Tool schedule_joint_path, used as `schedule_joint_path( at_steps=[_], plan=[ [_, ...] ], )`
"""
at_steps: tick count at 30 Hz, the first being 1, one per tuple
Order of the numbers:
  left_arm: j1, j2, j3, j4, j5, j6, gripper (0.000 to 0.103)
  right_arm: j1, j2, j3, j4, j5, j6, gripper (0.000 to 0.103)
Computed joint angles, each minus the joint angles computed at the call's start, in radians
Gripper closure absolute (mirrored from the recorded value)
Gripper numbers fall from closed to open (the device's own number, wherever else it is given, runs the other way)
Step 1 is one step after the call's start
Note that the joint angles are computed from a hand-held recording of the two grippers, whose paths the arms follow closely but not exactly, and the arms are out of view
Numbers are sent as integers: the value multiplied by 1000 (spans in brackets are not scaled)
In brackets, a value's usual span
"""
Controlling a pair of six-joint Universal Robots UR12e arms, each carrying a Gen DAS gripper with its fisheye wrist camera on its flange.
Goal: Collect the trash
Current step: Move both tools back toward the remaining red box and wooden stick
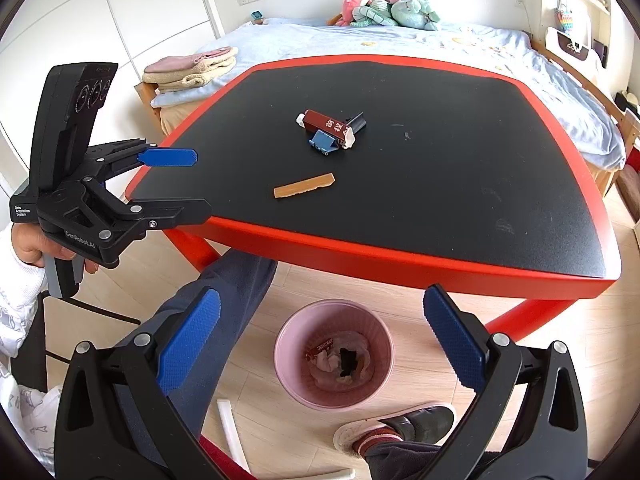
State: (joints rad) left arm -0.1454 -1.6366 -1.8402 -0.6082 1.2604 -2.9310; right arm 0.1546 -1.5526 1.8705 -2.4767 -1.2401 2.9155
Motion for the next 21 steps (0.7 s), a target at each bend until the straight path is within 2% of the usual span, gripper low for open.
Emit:
schedule_joint_path(
  at_steps=[21],
  plan=[
    [37,-111,98,1,73,66,8,36,141,-141,31,-23,-74,3]
  ],
)
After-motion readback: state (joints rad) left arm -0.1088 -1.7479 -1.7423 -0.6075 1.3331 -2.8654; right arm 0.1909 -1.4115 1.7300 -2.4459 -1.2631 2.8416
